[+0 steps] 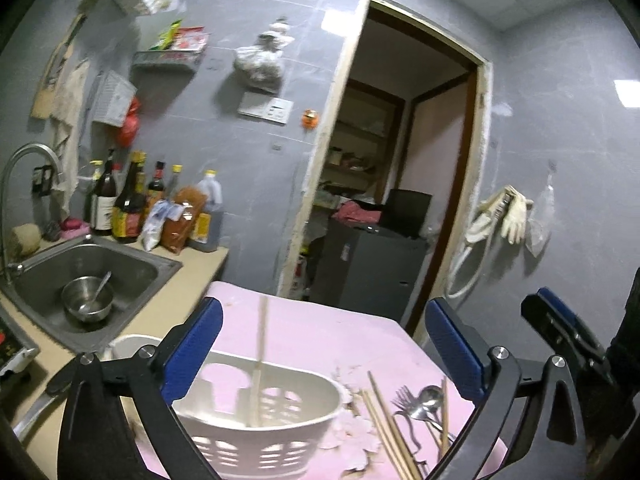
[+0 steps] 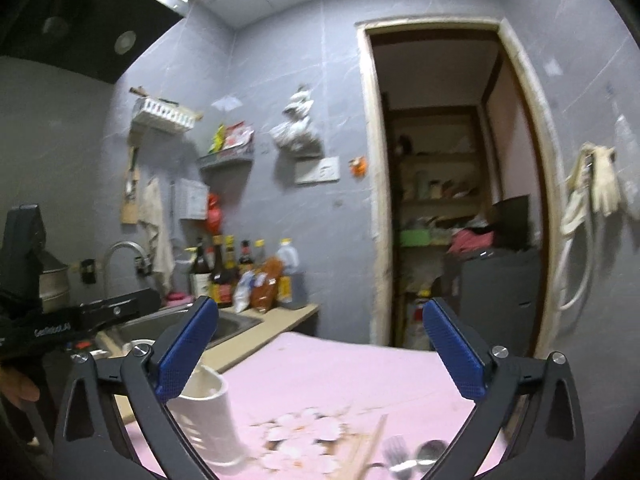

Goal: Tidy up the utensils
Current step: 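Withdraw both tools from the holder back over the utensils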

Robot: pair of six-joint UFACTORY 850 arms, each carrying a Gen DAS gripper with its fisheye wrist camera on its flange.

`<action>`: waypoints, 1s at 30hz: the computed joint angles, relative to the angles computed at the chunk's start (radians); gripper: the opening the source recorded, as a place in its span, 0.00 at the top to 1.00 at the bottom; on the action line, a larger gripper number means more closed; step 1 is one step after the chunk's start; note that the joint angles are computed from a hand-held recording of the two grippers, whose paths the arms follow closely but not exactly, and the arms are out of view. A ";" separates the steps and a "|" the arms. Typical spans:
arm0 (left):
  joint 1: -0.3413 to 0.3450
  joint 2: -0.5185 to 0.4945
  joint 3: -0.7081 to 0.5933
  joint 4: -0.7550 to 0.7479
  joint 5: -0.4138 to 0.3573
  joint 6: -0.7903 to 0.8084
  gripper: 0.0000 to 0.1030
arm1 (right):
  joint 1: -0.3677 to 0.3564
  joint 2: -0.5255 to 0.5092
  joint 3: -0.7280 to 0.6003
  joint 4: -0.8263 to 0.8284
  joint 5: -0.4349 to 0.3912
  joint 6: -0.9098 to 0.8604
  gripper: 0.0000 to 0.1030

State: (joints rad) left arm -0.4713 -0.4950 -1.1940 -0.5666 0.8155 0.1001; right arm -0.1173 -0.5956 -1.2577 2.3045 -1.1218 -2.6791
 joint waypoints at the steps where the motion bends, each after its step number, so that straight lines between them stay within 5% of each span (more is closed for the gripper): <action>1: -0.005 -0.009 -0.011 0.008 -0.007 0.001 0.04 | -0.009 0.002 0.004 0.014 -0.002 -0.011 0.00; 6: -0.025 -0.060 -0.076 0.046 -0.072 0.005 0.04 | -0.047 -0.003 0.007 0.043 0.018 -0.031 0.00; 16: -0.057 -0.192 -0.253 -0.010 -0.302 0.106 0.04 | -0.089 -0.065 -0.071 -0.001 0.205 -0.002 0.00; 26: -0.064 -0.288 -0.375 -0.186 -0.469 0.295 0.04 | -0.094 -0.154 -0.209 -0.249 0.447 0.259 0.00; 30: -0.056 -0.315 -0.412 -0.260 -0.538 0.350 0.05 | -0.092 -0.191 -0.278 -0.425 0.504 0.455 0.10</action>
